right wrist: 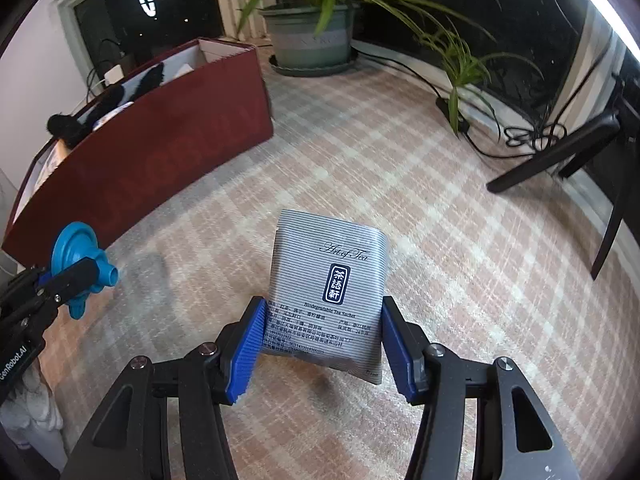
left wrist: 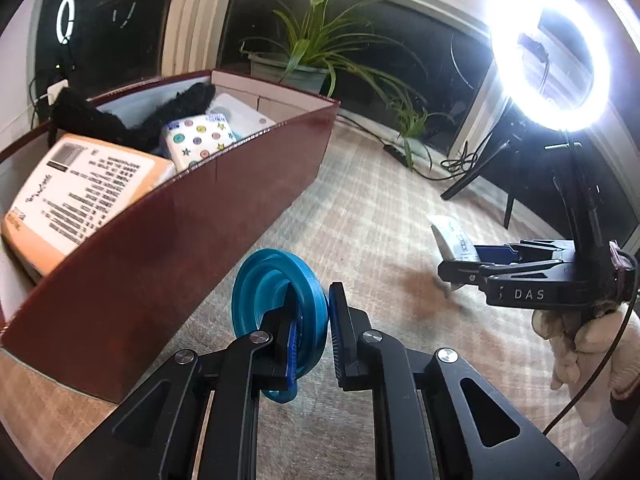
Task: Organize soft objects
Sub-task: 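Lift the funnel with the left gripper while the right carries the sachet over the box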
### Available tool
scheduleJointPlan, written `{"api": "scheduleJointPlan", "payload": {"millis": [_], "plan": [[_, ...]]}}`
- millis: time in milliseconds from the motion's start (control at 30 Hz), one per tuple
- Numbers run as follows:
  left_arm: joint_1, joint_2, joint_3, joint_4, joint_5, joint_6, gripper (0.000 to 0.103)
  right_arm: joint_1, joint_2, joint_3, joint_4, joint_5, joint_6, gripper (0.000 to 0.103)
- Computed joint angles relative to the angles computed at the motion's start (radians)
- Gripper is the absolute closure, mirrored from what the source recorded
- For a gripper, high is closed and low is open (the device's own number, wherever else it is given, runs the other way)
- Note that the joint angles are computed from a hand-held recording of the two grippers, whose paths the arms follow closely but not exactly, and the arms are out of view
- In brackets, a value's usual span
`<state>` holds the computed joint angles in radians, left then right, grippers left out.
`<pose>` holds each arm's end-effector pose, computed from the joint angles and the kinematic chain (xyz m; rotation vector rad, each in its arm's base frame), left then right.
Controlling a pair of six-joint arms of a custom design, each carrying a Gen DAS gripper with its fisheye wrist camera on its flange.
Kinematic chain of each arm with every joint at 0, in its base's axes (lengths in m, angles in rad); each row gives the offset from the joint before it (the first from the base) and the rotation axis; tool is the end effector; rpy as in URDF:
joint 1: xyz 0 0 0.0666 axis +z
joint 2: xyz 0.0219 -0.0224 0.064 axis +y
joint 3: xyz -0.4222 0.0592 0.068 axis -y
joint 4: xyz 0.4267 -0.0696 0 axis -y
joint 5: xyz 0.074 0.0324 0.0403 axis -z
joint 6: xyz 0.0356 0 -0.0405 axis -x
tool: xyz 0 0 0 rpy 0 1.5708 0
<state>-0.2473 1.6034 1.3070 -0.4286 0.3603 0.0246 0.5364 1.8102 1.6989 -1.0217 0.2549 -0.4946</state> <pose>0.5707 -0.1574 0.3544 0.4416 2.2581 -0.5537 0.5703 0.3282 0.3789 0.0201 2.6391 -0.0048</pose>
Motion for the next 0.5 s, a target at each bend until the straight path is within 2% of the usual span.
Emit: {"api": "scheduleJointPlan", "payload": {"millis": [300,500], "plan": [[0.016,-0.030,-0.007,0.010,0.047,0.038,0.091,0.017,-0.002,0.026,0.012,0.001,0.023,0.051],[0.028,-0.065,0.022,-0.003,0.084,0.024,0.091,0.022,0.003,0.096,0.019,0.002,0.056,0.051]]}}
